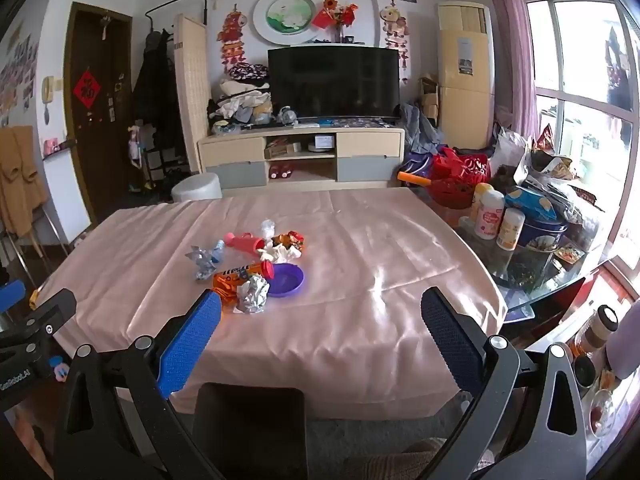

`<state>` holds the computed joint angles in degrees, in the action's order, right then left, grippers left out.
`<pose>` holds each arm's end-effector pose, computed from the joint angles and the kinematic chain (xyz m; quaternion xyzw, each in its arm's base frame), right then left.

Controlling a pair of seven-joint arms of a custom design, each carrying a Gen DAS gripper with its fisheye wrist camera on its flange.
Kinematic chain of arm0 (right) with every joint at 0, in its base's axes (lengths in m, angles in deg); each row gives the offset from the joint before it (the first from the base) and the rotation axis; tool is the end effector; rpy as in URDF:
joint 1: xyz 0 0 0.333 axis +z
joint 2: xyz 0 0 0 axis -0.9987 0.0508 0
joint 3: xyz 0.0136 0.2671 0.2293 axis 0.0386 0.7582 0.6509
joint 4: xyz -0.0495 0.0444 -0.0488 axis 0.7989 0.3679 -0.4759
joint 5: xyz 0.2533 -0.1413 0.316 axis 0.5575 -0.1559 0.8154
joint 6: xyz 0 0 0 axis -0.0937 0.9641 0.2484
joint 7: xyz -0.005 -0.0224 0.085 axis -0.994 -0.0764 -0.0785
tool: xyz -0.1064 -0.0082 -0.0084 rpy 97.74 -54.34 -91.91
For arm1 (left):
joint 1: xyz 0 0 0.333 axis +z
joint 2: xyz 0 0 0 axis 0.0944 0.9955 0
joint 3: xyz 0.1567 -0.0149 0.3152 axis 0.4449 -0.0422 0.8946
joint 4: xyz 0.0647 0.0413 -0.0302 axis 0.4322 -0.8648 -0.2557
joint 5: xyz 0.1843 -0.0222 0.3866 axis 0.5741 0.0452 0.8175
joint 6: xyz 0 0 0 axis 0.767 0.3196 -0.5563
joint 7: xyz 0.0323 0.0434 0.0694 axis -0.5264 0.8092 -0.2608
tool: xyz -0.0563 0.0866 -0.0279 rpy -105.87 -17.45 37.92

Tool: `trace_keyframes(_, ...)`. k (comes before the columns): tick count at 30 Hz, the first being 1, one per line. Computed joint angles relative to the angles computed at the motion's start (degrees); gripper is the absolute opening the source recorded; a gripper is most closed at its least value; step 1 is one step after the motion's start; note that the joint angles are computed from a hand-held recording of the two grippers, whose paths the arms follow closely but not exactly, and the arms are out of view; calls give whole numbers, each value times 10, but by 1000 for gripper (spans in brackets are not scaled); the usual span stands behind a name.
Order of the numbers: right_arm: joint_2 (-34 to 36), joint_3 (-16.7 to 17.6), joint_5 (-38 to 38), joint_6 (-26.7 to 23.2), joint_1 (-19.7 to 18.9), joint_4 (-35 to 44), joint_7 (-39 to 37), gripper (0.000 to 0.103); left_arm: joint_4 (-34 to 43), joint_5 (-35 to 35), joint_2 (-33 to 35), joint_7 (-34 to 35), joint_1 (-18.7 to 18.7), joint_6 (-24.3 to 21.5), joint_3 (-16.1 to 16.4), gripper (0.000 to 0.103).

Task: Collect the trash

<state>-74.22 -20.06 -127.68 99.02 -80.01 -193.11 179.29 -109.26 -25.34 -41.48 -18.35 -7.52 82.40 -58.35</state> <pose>0.4293 0.2597 0.6348 -0.5698 0.6487 -0.3608 0.3526 0.4323 -0.3555 0.6272 -0.6119 0.6146 -0.3385 0.3650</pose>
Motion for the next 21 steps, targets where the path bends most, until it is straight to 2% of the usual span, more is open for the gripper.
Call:
trace_keyframes(14,0,3,-6,9,-5,-2,5,100,1,4,3,1,-1,5,2,95)
trace_keyframes(16,6,3,-7,9,-4,1,4,100,13,-5,2,7,-7,-10,-4,95)
trace_keyframes(21,-4,4,-3,3,-2,-1,5,100,11,-3,1,4,-8,-8,-3,95)
